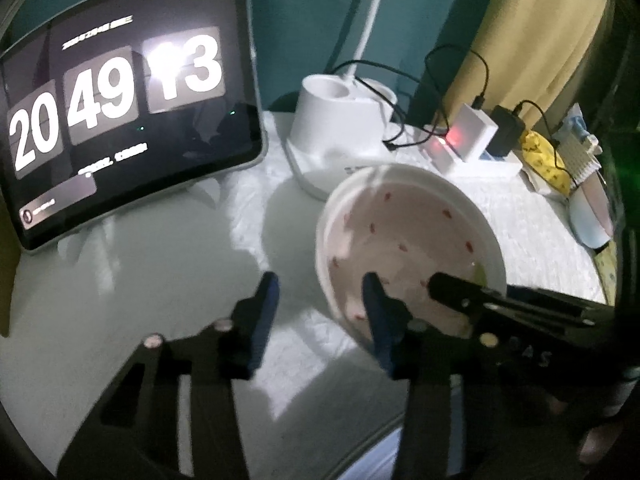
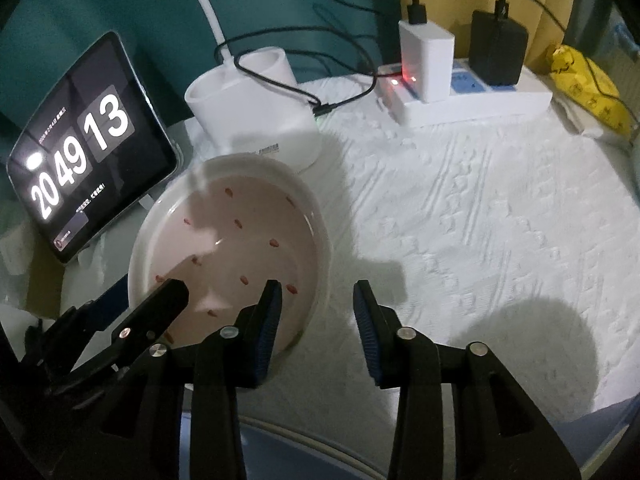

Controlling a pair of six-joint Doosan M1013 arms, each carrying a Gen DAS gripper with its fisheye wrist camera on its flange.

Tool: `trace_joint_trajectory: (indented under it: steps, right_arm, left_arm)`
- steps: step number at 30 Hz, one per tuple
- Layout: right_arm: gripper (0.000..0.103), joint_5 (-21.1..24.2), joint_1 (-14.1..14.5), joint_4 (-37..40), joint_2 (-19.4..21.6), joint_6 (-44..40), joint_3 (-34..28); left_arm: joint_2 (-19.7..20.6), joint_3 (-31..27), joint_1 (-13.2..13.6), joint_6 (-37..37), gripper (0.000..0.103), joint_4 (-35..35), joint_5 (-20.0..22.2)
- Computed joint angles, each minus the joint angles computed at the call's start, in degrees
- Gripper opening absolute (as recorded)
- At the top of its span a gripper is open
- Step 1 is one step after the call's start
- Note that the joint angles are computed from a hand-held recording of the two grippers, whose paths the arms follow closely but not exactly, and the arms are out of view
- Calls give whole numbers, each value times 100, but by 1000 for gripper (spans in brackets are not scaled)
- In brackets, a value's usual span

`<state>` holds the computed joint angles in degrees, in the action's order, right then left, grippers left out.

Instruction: Organize plates and bowls

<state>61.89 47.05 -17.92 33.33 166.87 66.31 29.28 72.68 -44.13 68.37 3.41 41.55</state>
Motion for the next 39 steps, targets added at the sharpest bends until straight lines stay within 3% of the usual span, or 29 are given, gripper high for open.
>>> trace_joint_trajectory:
  steps: [3, 5, 39]
  right_arm:
    - [19, -113, -3, 49, 12, -24, 16]
    - [19, -90, 22, -52, 32, -21, -21]
    - [17, 41, 327, -830, -197, 254, -50]
  left_arm:
    - [32, -35, -11, 180, 29, -119, 0]
    - [49, -54, -26, 274, 23, -148, 39]
    - [-494, 527, -216, -481, 19, 864, -757]
